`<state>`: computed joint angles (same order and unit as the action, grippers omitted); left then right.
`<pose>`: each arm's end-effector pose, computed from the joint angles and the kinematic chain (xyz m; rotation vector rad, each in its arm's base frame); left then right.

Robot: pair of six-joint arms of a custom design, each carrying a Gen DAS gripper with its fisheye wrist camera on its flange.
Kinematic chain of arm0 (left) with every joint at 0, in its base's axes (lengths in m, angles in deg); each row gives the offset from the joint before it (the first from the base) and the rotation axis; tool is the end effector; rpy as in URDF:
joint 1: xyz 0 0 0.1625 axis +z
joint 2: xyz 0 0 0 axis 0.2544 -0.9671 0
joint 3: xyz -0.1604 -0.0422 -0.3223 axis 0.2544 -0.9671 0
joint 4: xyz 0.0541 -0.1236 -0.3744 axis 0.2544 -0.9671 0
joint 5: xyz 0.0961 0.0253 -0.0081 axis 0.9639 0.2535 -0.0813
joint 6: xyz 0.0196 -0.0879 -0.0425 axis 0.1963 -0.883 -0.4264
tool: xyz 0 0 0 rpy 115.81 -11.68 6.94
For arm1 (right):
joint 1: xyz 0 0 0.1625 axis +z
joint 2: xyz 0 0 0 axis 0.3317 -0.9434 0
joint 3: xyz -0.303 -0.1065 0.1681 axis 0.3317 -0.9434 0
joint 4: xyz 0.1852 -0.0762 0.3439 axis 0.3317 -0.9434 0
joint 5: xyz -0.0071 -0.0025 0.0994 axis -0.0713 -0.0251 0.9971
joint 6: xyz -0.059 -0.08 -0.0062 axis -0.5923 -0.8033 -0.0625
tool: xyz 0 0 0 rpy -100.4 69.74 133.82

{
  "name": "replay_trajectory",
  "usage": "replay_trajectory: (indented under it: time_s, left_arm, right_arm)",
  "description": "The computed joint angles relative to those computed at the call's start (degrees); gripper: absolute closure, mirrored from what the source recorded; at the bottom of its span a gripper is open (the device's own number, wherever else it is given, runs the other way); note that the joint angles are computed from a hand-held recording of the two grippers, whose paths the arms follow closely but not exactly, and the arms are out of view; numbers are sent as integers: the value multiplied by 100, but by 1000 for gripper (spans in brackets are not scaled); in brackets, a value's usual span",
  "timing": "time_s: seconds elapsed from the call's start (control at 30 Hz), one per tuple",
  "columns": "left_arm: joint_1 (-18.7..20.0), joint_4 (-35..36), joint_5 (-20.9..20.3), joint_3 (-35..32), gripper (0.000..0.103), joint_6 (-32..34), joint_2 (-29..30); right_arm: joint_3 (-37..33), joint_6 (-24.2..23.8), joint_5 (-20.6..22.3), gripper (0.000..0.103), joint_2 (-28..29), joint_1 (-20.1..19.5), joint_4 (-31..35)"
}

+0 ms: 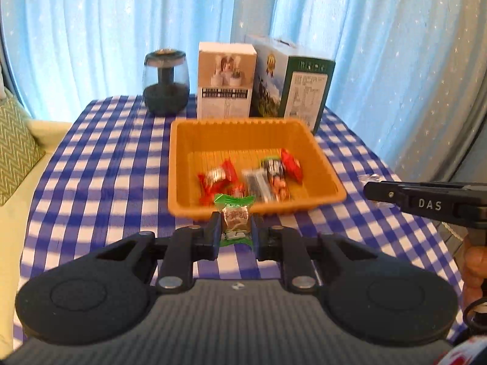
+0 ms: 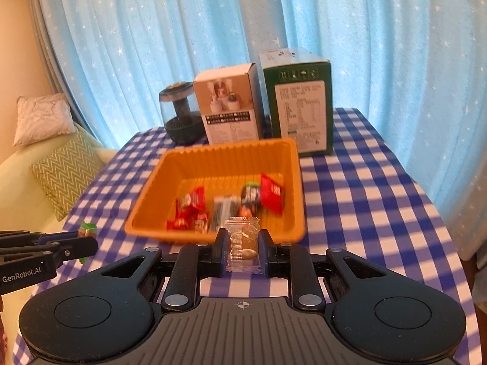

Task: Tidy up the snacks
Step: 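Carry both snacks into the orange tray and open both tools to release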

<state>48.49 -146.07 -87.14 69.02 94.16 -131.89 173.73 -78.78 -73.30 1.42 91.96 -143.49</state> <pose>-0.1023 -0.6031 0.2940 0.8872 2.4149 -0.7994 0.2927 -0.5559 0.0279 0.2409 -2.2988 1.2264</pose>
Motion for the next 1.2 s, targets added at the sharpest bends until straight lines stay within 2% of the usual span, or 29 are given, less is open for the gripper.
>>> replay_trajectory:
  time_s: [0.27, 0.53, 0.97, 1.0, 1.03, 1.07, 1.2]
  left_arm:
    - [48, 100, -86, -948, 85, 85, 758]
    - [136, 112, -121, -1574, 85, 102, 1323]
    - [300, 277, -179, -2275, 85, 75, 1968]
    - [327, 320, -219, -2342, 83, 42, 2016]
    - [354, 399, -244, -2409, 75, 2, 2057]
    - [372, 407, -228, -2442, 72, -9, 2088]
    - [419, 321, -192, -2392, 72, 65, 2066]
  right_arm:
    - [-834, -74, 203, 82, 156, -211, 669]
    - [-1406, -151, 336, 82, 364, -361, 1055]
    - [-1824, -110, 403, 82, 541, -521, 1318]
    - [-1836, -111, 407, 82, 549, -527, 1320]
    - [-1849, -105, 408, 82, 557, -533, 1323]
    - [-1849, -102, 416, 82, 557, -541, 1316]
    - [-1839, -87, 415, 82, 565, -580, 1307]
